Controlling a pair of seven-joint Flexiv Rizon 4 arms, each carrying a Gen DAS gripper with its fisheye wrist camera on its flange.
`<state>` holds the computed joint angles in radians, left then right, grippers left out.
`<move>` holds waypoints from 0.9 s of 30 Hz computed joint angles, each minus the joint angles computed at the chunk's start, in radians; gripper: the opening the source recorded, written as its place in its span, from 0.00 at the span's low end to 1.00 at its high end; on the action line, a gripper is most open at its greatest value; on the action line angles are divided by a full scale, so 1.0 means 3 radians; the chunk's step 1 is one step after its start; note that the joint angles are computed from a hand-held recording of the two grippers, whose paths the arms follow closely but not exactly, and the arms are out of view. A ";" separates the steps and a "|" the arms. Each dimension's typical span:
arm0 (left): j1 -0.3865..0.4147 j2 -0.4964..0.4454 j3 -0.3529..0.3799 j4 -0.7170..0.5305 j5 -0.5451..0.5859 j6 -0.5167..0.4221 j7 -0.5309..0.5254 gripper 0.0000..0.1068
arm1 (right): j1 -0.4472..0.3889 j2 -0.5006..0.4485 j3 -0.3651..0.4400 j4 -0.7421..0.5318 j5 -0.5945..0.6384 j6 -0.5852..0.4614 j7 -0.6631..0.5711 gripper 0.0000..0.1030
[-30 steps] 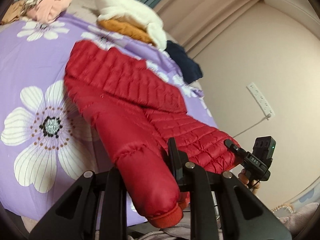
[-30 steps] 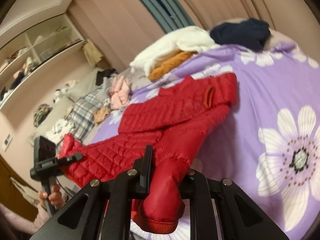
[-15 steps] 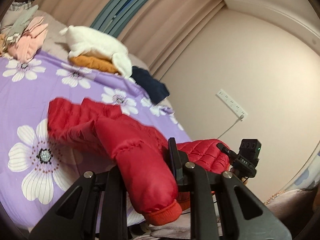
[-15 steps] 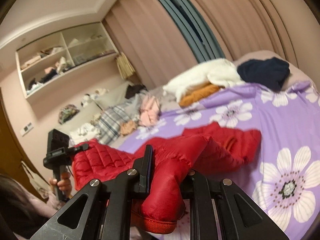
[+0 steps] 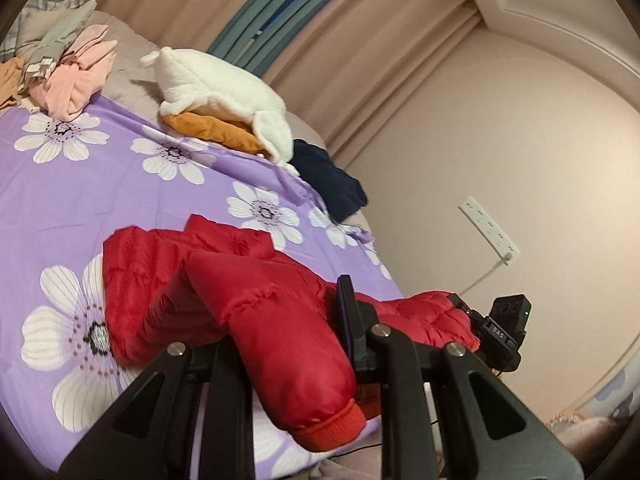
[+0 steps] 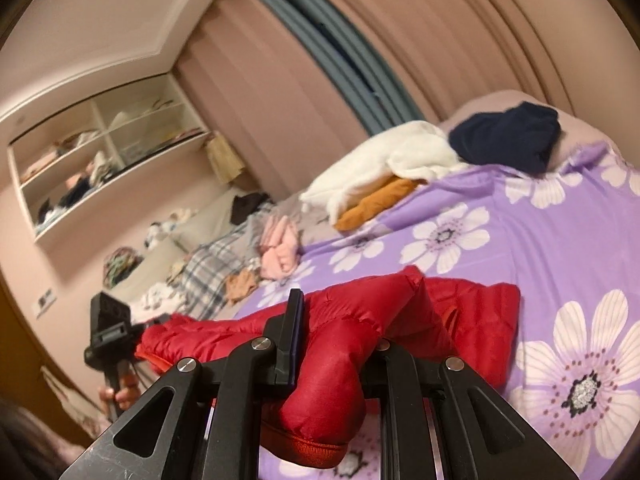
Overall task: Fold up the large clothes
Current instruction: 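Lift the hem with both tools and fold it toward the collar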
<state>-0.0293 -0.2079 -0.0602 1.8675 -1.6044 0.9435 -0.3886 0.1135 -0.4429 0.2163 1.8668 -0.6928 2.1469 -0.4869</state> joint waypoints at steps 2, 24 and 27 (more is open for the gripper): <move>0.0019 -0.0132 -0.0015 -0.0137 0.0102 0.0049 -0.0112 0.18 | 0.0000 -0.0059 -0.0008 -0.0088 0.0015 -0.0089 0.0058 0.17; 0.0391 -0.1964 -0.0261 -0.2071 0.2243 0.0217 -0.2341 0.19 | -0.0351 -0.1308 0.0980 -0.1758 0.0322 -0.1977 -0.0447 0.17; 0.0403 -0.2202 -0.0224 -0.2355 0.2518 0.0124 -0.2743 0.21 | -0.0347 -0.1471 0.1120 -0.1983 0.0517 -0.2255 -0.0524 0.17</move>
